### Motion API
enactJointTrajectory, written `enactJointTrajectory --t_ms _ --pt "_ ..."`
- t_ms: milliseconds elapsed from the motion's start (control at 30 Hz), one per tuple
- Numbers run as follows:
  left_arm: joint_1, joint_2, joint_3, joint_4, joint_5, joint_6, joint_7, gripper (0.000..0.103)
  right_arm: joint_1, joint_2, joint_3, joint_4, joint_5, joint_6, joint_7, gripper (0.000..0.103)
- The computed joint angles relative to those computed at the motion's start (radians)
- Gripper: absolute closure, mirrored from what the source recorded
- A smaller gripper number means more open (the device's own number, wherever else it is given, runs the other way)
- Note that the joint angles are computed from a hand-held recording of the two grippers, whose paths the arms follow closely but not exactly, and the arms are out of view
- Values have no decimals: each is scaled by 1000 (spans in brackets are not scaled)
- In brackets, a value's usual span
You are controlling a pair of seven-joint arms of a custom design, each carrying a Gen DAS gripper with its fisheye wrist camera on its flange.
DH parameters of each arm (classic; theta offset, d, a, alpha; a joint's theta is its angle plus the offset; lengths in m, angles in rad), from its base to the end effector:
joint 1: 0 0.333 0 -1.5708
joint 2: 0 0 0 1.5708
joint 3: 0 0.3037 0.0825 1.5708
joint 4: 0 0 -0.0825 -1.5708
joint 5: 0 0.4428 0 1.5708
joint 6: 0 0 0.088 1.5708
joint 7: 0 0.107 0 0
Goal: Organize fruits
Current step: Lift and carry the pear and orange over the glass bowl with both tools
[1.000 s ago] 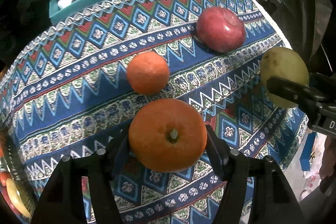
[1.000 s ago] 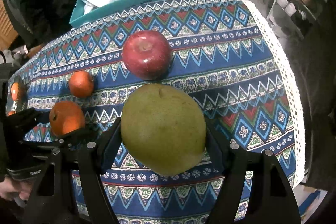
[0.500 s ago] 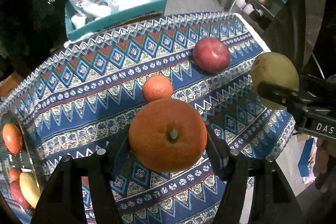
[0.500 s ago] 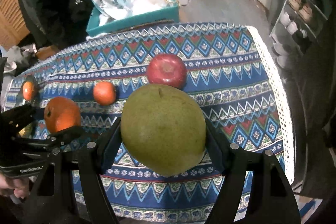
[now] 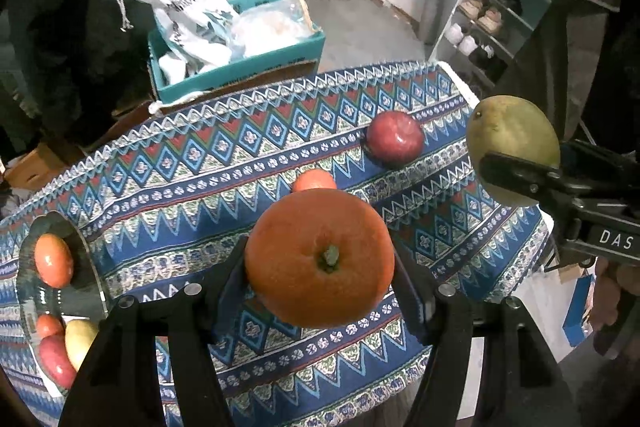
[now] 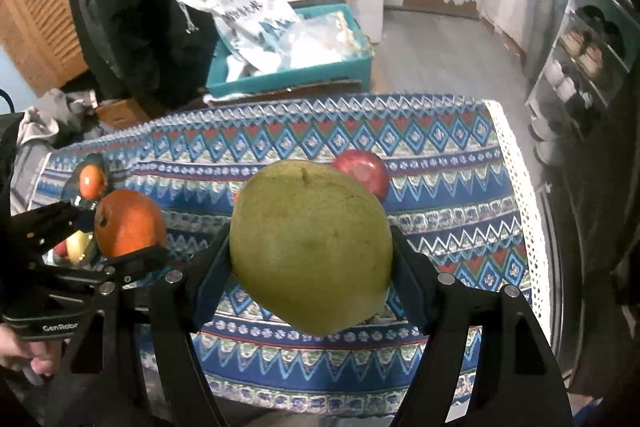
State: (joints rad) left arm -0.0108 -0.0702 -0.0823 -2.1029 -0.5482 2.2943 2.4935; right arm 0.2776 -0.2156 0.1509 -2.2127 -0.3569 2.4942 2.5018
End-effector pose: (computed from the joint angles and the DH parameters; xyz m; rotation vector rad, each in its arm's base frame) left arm 0.6046 -0.0684 0.4403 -1.2488 2.6926 -0.7744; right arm 0.5269 0.2461 0.4854 -1.6091 2.1053 -0.4934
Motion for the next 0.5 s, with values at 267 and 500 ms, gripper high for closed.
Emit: enactJointTrajectory --t_ms 267,500 --pt "7 -52 22 -18 -52 8 56 35 13 20 12 54 -25 8 -9 30" --pt "16 -83 49 -20 -77 -5 84 35 32 60 16 121 -51 20 -13 30"
